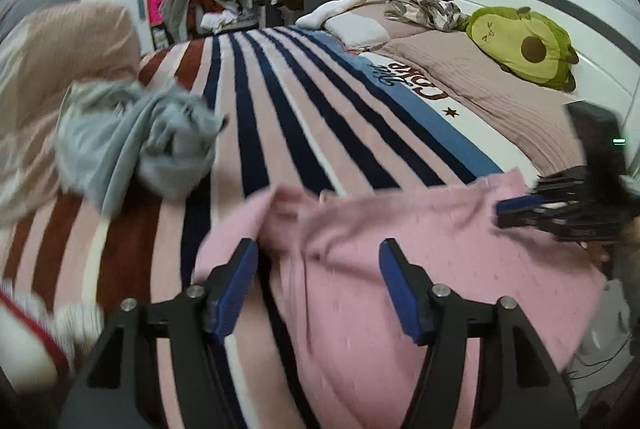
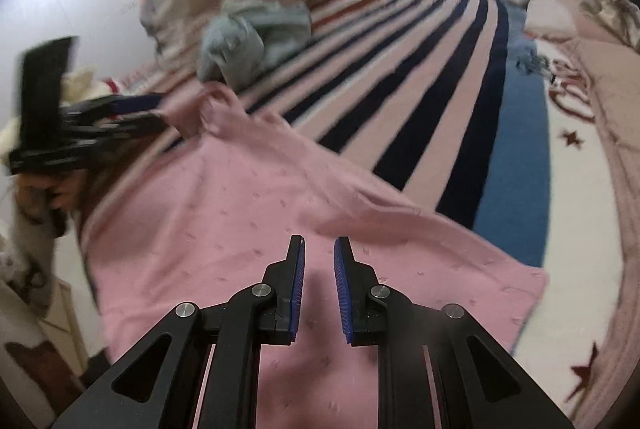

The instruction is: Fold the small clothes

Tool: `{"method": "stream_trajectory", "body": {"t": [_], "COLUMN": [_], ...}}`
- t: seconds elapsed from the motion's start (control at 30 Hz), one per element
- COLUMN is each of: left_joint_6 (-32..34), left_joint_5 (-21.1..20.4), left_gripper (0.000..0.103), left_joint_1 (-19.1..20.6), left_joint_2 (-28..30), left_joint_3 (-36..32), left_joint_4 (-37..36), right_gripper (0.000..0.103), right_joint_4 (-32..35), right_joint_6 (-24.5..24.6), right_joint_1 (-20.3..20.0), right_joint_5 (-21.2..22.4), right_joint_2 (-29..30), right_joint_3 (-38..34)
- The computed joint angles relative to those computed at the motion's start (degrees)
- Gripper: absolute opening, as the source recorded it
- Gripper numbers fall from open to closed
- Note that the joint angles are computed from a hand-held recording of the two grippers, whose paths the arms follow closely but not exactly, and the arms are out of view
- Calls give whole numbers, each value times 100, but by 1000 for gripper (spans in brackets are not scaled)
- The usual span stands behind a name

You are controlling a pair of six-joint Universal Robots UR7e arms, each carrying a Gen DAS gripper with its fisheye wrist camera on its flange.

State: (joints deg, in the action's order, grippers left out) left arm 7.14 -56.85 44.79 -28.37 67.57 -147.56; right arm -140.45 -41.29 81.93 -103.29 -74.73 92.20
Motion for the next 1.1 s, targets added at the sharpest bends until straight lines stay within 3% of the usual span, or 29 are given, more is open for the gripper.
{"method": "stream_trajectory", "body": {"t": [0.1, 0.23, 0.3, 0.43, 0.63, 0.93, 1.03, 1.1], "left_joint_6": [-252, -636, -889, -1234, -2011, -3395, -3738, -3854], "left_joint_5": [67, 252, 163, 178, -118, -1170, -1748, -1840], "left_gripper": [63, 64, 64, 65, 72, 76, 76, 76], "left_joint_1": [-9, -24, -10, -41, -171, -228, -79, -57], "left_joint_2": [-262, -520, -660, -926, -1479, -1861, -1754, -1676], "left_joint_3": [488, 1043, 1274, 1683, 2399, 3323, 3392, 3401], "left_joint_4": [-190, -422, -432, -432, -362, -728, -1119, -1336], "right_gripper": [11, 7, 9, 24, 26, 26, 15, 9], "right_joint_4": [-84, -726, -699, -966, -951, -771, -721, -746], "right_joint_6": [126, -15, 84, 94, 607, 1060, 1169, 1084], "right_joint_1": [-5, 50, 48, 70, -57, -197, -272, -198], "right_joint_5": [-289, -874, -808, -856, -608, -256, 157, 246], "right_joint_2": [268, 526, 474, 67, -1036, -2163, -2263, -2176], "right_joint_3": [-227, -336, -293, 68, 876, 2065, 2213, 2241]}}
